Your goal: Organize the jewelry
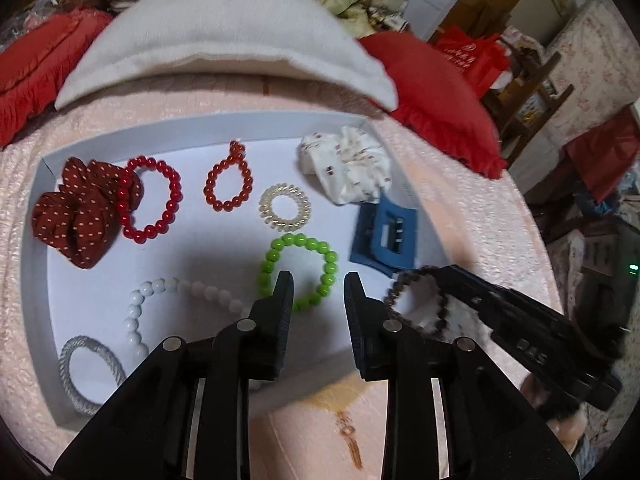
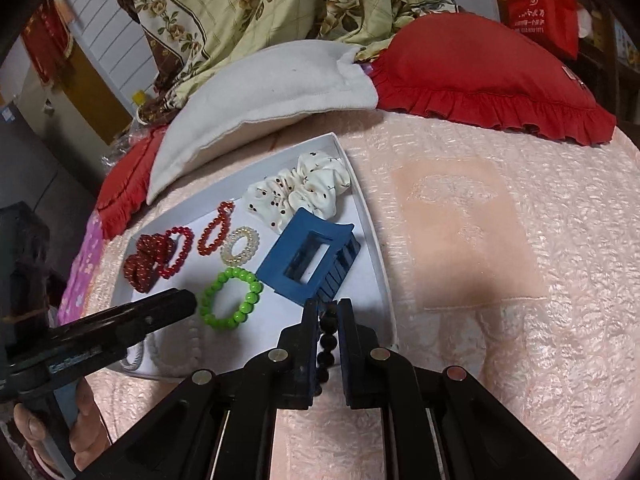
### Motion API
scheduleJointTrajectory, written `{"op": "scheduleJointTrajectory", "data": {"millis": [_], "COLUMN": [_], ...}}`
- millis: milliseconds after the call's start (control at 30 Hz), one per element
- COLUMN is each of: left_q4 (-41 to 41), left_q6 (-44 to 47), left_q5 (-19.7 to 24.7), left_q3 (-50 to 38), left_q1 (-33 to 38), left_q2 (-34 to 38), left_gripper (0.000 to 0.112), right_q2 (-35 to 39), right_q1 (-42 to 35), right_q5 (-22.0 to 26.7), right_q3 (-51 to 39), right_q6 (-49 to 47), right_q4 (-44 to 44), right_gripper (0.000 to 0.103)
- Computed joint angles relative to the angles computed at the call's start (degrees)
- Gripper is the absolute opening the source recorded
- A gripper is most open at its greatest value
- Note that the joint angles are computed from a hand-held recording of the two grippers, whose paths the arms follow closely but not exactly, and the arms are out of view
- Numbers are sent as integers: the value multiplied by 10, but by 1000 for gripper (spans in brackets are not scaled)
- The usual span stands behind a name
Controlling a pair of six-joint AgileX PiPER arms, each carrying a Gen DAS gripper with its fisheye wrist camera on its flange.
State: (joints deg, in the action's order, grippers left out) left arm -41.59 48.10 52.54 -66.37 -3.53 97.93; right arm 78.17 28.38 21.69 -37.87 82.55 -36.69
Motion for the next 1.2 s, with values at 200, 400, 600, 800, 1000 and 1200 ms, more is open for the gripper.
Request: {"op": "scheduleJointTrajectory", "data": {"millis": [200,400,600,800,1000,1200], "left_q4": [-55,-86,-113,-141,-139,-143], "left_q6": [84,229,336,404,411,415], "left_q5": [79,138,124,91,40,9], "left_q3": [68,191,266,291,299,311], "left_q1": [105,275,381,403,392,381], "left_q2": [-91,-211,-243,-257,-240,-240], "left_gripper": [25,36,38,38,38,38], "right_q2": [7,59,100,27,12,73], "right_q1": [58,57,53,91,68,37], "right_q5": [63,41,-21,82,178,171], "right_q3": [-15,-48,-70,-63,-48,-67], "right_q6": [14,-12,-20,62,79,33], "right_q4": [-28,9,52,-36,-44,-13], "right_gripper": [11,11,11,44,47,43]}}
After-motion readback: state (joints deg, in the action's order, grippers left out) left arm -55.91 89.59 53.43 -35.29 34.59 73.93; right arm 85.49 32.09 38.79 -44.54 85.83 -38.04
